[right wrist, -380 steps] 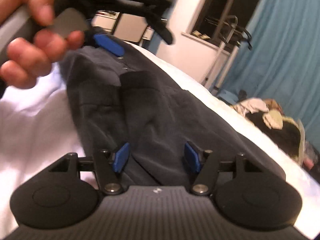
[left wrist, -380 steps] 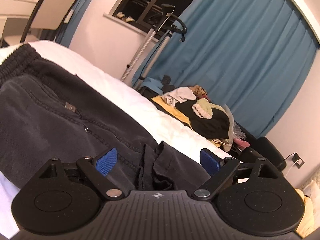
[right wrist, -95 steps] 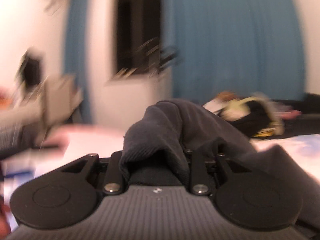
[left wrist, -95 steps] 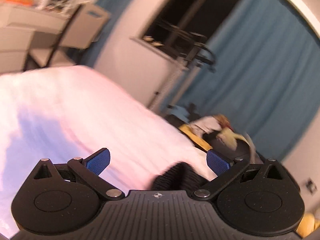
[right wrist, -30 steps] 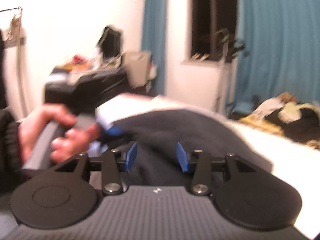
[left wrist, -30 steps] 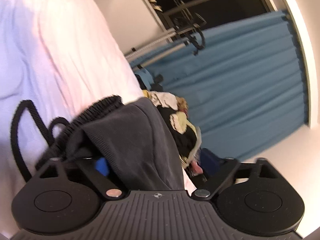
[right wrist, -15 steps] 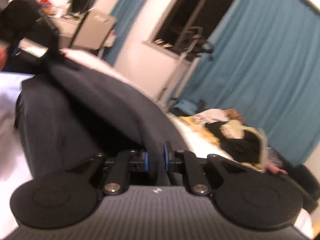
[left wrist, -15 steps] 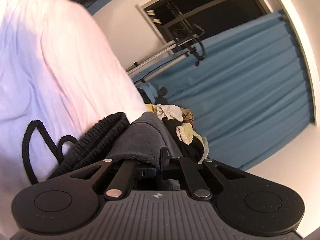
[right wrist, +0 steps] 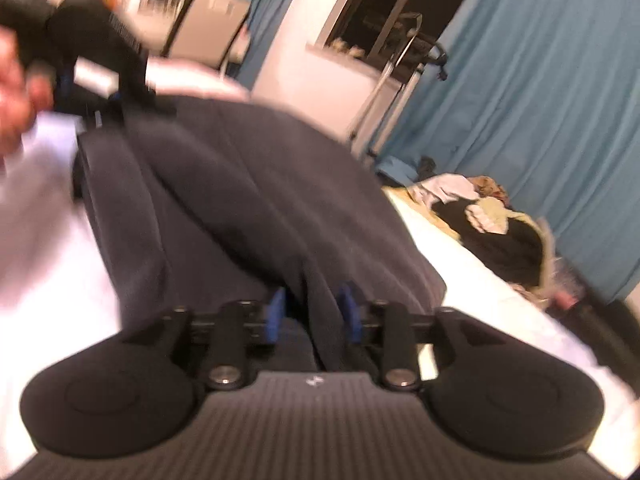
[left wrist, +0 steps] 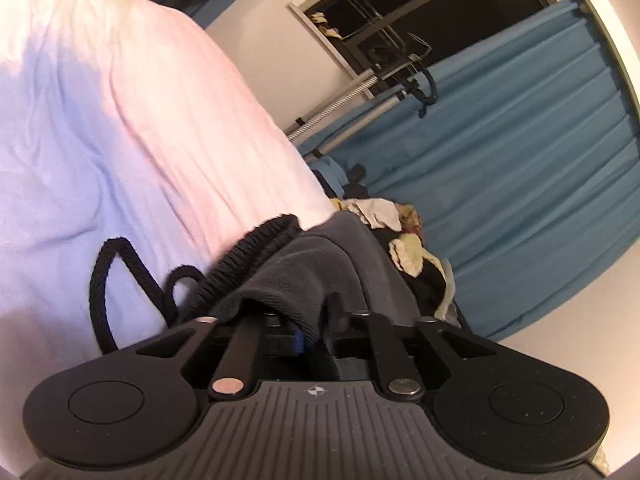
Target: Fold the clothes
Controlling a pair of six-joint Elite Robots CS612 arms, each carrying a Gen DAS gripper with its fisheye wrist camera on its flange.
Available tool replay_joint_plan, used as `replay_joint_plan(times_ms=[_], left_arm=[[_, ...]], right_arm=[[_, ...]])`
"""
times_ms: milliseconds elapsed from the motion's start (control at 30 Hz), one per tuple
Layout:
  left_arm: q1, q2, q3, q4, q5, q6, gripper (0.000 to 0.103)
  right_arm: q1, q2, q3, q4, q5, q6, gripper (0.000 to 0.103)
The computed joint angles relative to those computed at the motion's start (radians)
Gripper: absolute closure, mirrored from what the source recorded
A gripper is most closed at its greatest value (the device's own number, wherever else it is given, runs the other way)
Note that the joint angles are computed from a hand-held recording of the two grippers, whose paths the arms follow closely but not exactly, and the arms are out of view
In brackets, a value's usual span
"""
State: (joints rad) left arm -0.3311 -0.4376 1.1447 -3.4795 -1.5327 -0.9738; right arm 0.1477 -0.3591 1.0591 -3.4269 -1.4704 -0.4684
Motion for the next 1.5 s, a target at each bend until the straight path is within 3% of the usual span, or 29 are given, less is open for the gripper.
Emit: replay_joint_plan(times_ms=[33, 67, 100, 200, 300, 400, 467, 567, 633, 700, 800, 900, 967, 1033, 1100, 1300, 1467, 1500], left_arm=[[-0.002, -0.012, 0.019, -0.005, -0.005, 0.008, 0.049], [-0.004, -0.023, 0.039, -0.022, -0.008, 0.016, 0.030], [-0.008, -0.033, 0.060, -0.046, -0.009, 0.028, 0.023], [-0.021, -0.059, 0.117, -0.117, -0.004, 0.052, 0.016], [-0.028, -0.071, 0.152, -0.142, 0.005, 0.025, 0.011], [-0.022, -0.066, 0.150, -0.113, -0.020, -0.038, 0.009], [-0.018, -0.061, 0.145, -0.087, -0.025, -0.093, 0.006], [-0.010, -0.047, 0.132, -0.074, -0.039, -0.170, 0.005], [-0.006, -0.036, 0.119, -0.078, -0.069, -0.193, 0.004], [-0.004, -0.027, 0.107, -0.080, -0.093, -0.202, 0.003], [-0.003, -0.011, 0.084, -0.085, -0.131, -0.183, 0.001], [0.003, 0.016, 0.045, -0.085, -0.194, -0.177, 0.001], [0.006, 0.041, 0.010, -0.098, -0.230, -0.219, 0.000], [0.006, 0.067, -0.029, -0.115, -0.237, -0.236, 0.000], [-0.001, 0.091, -0.067, -0.137, -0.193, -0.216, 0.000], [-0.013, 0.111, -0.106, -0.131, -0.115, -0.148, 0.000], [-0.010, 0.121, -0.111, -0.169, -0.109, -0.185, 0.000], [-0.010, 0.119, -0.110, -0.157, -0.105, -0.182, 0.000]], right_arm=[[-0.002, -0.006, 0.011, -0.048, 0.020, 0.014, 0.052], [-0.003, -0.007, 0.021, -0.104, 0.038, 0.013, 0.041], [-0.003, -0.005, 0.025, -0.159, 0.060, -0.005, 0.031], [0.001, 0.006, 0.020, -0.235, 0.146, -0.113, 0.015], [0.018, 0.038, -0.016, -0.217, 0.173, -0.301, 0.007], [0.036, 0.071, -0.061, -0.141, 0.153, -0.455, 0.007], [0.043, 0.083, -0.098, -0.034, 0.140, -0.460, 0.007], [0.049, 0.094, -0.132, 0.061, 0.121, -0.441, 0.008], [0.053, 0.098, -0.151, 0.097, 0.104, -0.423, 0.017], [0.053, 0.099, -0.178, 0.157, 0.106, -0.379, 0.057], [0.045, 0.096, -0.202, 0.189, 0.143, -0.237, 0.073], [0.038, 0.094, -0.226, 0.189, 0.169, -0.088, 0.078], [0.031, 0.098, -0.244, 0.187, 0.185, -0.004, 0.079], [0.024, 0.099, -0.259, 0.193, 0.204, 0.066, 0.079], [0.018, 0.099, -0.265, 0.210, 0.223, 0.113, 0.079], [0.021, 0.080, -0.218, 0.202, 0.216, 0.094, 0.077], [0.014, 0.078, -0.214, 0.243, 0.250, 0.185, 0.075], [0.016, 0.078, -0.212, 0.241, 0.245, 0.168, 0.075]])
